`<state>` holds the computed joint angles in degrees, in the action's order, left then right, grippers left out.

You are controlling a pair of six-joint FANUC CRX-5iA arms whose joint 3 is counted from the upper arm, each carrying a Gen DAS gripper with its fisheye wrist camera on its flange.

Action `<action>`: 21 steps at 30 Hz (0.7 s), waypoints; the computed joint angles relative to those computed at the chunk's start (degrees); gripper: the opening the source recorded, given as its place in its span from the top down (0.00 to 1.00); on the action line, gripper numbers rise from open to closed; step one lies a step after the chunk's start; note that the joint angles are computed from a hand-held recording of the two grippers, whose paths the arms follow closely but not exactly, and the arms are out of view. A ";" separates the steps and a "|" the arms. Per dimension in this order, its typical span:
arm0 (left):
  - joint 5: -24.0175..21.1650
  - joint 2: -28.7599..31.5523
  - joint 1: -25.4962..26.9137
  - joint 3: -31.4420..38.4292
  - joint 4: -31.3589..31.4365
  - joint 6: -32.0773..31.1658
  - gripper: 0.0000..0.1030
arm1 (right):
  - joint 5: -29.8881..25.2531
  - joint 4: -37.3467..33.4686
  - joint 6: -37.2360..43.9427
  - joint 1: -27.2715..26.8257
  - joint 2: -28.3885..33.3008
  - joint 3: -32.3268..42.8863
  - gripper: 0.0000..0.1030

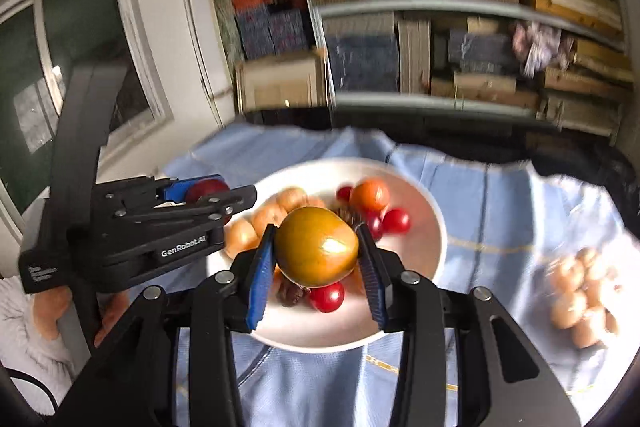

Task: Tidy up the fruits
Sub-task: 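Carry the plum and yellow fruit over the white plate and open both tools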

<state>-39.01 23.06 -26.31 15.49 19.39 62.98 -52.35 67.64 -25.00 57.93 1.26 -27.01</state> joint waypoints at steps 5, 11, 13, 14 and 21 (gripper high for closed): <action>-2.07 4.46 0.04 3.21 -0.78 1.25 0.61 | 4.45 -2.69 2.50 -3.17 4.38 1.75 0.62; -0.42 5.06 0.19 2.95 0.68 -0.08 0.56 | 4.63 -2.31 3.21 -4.33 6.35 2.13 0.62; 0.60 4.63 0.10 2.28 0.93 -0.10 0.44 | 4.37 -1.39 2.83 -4.53 6.49 1.97 0.55; 1.53 4.13 0.10 1.53 1.11 -0.28 0.39 | 4.38 -1.05 2.54 -4.56 6.16 1.55 0.49; 3.20 0.74 0.30 -1.86 0.82 -0.24 0.30 | 1.43 0.25 0.54 -2.31 4.19 0.28 0.41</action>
<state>-35.80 23.80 -26.01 13.63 20.22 62.74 -50.92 67.89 -24.46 55.61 5.45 -26.72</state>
